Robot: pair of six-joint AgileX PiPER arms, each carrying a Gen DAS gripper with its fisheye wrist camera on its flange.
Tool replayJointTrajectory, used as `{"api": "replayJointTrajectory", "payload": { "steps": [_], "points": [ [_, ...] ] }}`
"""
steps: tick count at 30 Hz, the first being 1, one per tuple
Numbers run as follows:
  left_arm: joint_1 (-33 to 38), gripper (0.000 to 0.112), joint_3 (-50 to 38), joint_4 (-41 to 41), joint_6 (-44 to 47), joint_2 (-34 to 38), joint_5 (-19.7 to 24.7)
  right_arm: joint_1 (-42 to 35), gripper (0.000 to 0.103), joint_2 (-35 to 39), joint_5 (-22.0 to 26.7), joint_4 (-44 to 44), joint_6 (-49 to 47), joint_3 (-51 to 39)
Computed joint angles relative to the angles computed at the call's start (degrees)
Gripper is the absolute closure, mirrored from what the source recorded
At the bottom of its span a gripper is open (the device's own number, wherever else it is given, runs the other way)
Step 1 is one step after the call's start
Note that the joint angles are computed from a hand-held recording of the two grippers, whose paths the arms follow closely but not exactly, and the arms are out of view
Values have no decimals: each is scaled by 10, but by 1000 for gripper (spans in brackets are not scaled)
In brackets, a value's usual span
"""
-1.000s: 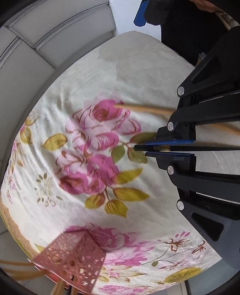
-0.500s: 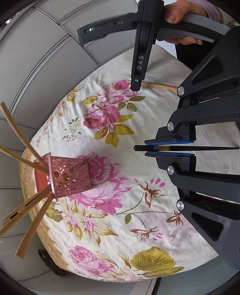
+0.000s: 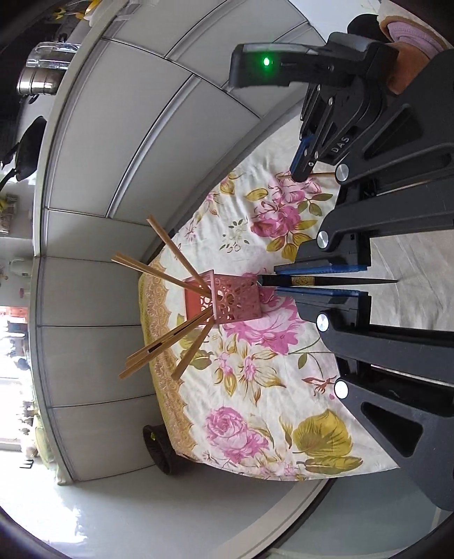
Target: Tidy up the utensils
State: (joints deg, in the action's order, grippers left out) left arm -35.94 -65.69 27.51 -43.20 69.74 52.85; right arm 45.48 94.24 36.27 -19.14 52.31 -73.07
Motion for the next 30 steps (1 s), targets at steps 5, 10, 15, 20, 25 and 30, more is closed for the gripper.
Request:
{"api": "replayJointTrajectory", "payload": {
  "steps": [5,10,15,20,25,30],
  "points": [
    [-38,107,-9,27,-38,-26,21,38,98,-62,-9,-86,24,-7],
    [-52,107,-45,27,-31,-34,40,52,98,-96,9,-87,1,-35],
    [-65,107,-119,48,-13,-17,76,52,98,-105,27,-65,-37,-85],
    [-39,107,-208,41,27,16,92,37,98,-74,55,-21,-102,-190],
    [-2,107,-305,30,70,65,107,26,98,-25,95,11,-157,-323],
    [38,107,-374,12,98,110,100,16,98,26,123,25,-191,-440]
  ]
}}
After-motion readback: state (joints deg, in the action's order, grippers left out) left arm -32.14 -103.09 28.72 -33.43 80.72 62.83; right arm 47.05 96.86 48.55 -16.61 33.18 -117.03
